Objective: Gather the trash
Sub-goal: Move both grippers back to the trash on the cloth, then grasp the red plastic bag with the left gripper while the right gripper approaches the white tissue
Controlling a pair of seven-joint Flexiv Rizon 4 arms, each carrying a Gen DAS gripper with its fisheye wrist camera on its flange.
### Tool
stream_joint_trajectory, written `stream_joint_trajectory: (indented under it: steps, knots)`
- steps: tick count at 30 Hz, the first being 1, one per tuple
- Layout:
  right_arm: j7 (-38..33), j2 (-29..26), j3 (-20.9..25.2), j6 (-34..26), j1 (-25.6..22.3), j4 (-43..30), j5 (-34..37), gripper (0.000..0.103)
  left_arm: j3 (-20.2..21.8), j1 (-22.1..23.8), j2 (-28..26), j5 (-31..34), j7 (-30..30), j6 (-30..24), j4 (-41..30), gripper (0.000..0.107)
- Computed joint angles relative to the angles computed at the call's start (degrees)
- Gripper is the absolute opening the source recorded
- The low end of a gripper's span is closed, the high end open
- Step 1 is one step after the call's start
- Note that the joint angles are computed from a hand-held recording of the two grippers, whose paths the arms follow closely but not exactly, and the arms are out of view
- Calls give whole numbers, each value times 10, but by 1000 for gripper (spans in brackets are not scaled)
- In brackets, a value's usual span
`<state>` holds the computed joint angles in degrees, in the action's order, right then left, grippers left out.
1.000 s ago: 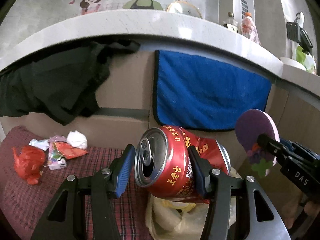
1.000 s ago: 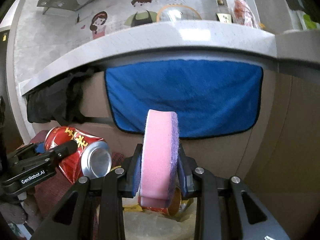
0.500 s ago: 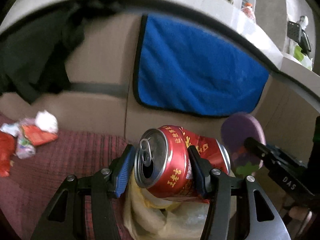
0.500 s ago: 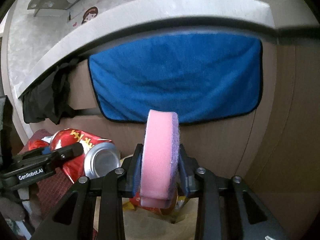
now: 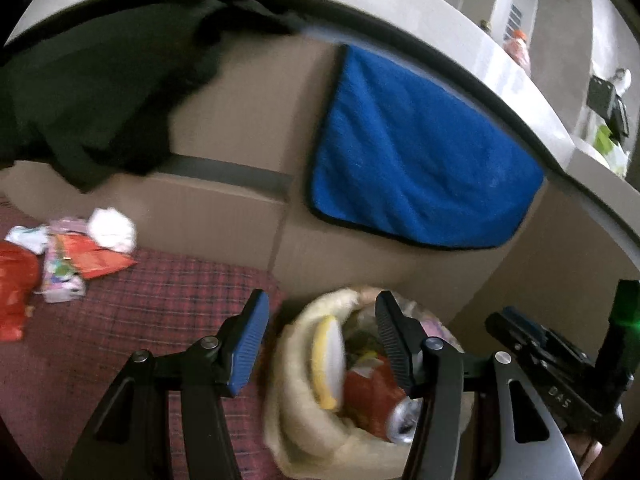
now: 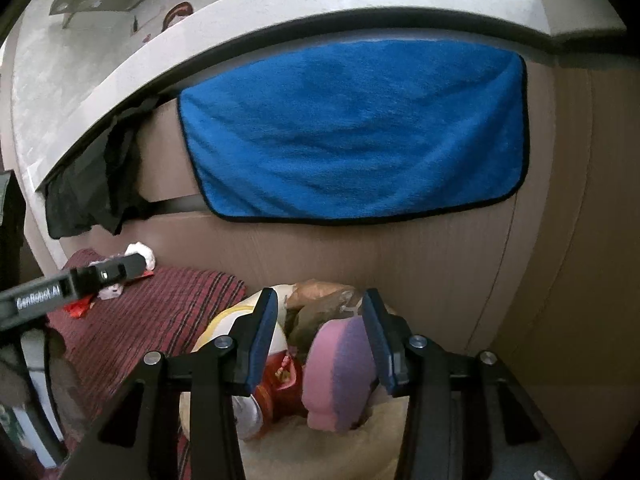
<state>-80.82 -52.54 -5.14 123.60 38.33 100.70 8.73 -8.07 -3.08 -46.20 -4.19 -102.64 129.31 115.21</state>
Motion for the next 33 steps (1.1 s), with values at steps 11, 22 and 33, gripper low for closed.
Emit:
stream_joint_trajectory:
  steps: [11, 22, 33]
  knots:
    - [-36, 30, -4, 15, 47, 11, 22, 42, 60, 28, 61, -34, -12, 79, 125, 56]
    - [-43, 12, -13, -37, 116, -47, 17, 42, 90, 150, 66, 28, -55, 152, 215, 56]
    - [7, -50, -32, -131, 154, -165, -47, 42, 14, 359, 12, 202, -123, 61, 141, 56]
